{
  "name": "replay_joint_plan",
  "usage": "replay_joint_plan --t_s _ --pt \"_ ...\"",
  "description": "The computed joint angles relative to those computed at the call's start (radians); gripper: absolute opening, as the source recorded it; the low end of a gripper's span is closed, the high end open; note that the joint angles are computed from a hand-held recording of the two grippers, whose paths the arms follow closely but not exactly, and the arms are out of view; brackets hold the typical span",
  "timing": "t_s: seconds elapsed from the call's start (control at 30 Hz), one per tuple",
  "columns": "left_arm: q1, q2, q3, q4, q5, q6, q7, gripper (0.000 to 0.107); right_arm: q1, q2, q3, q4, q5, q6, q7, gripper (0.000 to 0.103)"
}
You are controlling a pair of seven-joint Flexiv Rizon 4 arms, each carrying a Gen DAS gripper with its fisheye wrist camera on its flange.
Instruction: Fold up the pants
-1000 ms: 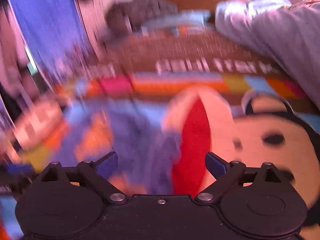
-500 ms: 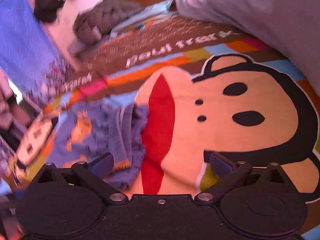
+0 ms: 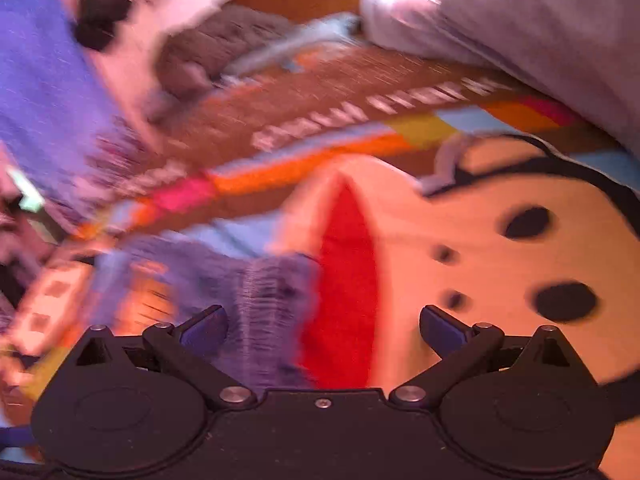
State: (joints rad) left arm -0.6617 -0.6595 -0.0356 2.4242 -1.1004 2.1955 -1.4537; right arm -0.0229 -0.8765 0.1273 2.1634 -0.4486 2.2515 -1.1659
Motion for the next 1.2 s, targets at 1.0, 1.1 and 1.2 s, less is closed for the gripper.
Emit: replay_joint_plan --t_s 1.0,1.1,1.2 --pt "0.293 -0.034 0.063 -0.094 0.695 -0.086 -0.387 0.102 -0.204 -0.142 -0.074 -0.148 -0.749 0.234 0.626 0.102" --pt "0.247 -0.029 0.081 -0.082 0.644 -0.083 -0.368 0.102 -0.177 -0.143 -0.11 -0.149 -0.754 0.263 0.62 0.101" --pt "0.263 -0.025 0.064 -0.069 0.642 -0.06 -0.386 0.099 -0.172 -0.155 -0.133 -0.164 -0.798 0.297 0.647 0.065"
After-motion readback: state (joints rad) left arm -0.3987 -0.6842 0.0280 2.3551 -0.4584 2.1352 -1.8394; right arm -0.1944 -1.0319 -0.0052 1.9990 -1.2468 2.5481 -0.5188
